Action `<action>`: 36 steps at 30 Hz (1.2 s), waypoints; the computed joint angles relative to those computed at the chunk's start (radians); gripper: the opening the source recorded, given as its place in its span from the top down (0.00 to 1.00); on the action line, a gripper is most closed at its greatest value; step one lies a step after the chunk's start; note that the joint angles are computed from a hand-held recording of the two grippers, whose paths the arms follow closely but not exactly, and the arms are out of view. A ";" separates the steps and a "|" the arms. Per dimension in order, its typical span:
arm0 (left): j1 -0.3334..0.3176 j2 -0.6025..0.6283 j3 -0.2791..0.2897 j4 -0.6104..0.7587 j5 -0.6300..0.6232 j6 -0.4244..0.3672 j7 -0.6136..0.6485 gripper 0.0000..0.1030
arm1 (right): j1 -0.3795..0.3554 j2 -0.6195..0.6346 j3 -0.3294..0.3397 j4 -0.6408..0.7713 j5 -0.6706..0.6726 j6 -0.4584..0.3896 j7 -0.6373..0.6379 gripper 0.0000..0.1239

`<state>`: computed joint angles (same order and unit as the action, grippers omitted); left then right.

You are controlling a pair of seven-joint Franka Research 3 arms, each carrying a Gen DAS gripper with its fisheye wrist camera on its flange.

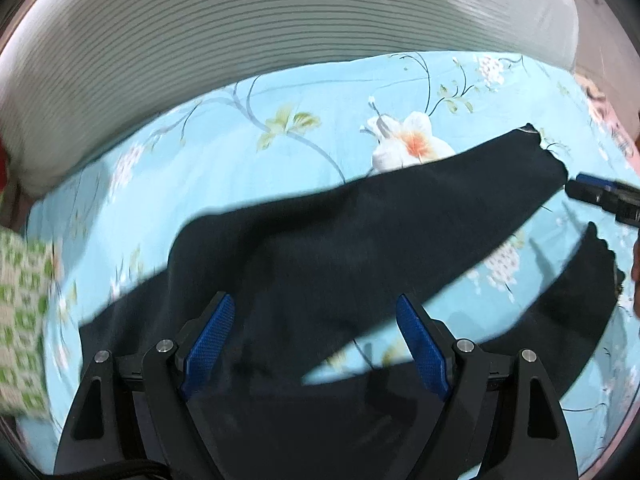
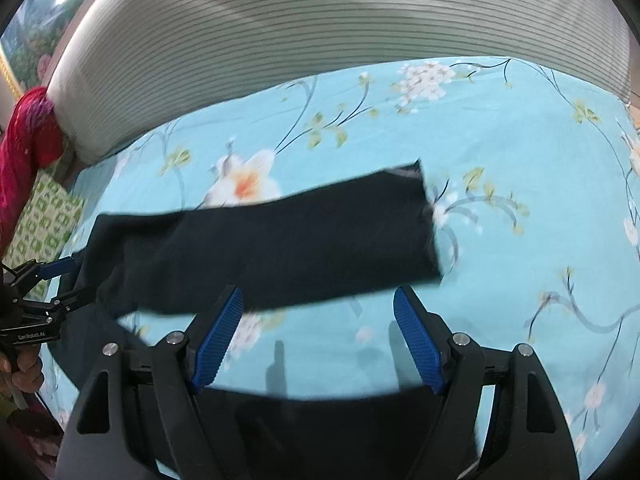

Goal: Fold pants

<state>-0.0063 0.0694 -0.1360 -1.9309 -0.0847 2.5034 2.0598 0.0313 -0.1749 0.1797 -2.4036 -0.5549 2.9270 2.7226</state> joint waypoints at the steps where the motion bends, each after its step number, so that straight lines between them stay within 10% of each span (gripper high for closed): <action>1: -0.002 0.020 -0.002 0.024 0.007 -0.005 0.007 0.19 | 0.003 0.007 -0.013 0.007 0.018 -0.001 -0.021 0.37; 19: -0.018 0.514 -0.040 0.683 0.141 -0.373 0.027 0.21 | 0.063 0.207 -0.187 0.164 0.481 -0.036 -0.518 0.37; 23: -0.008 0.568 -0.061 0.764 0.119 -0.495 0.078 0.48 | 0.074 0.224 -0.190 0.170 0.613 -0.006 -0.658 0.47; 27: 0.003 0.540 -0.070 0.720 0.099 -0.488 0.118 0.88 | 0.087 0.220 -0.187 0.164 0.708 0.011 -0.757 0.90; 36: 0.109 0.297 -0.097 0.439 -0.112 -0.395 0.265 0.96 | 0.093 0.089 -0.176 0.046 0.759 0.080 -0.868 0.92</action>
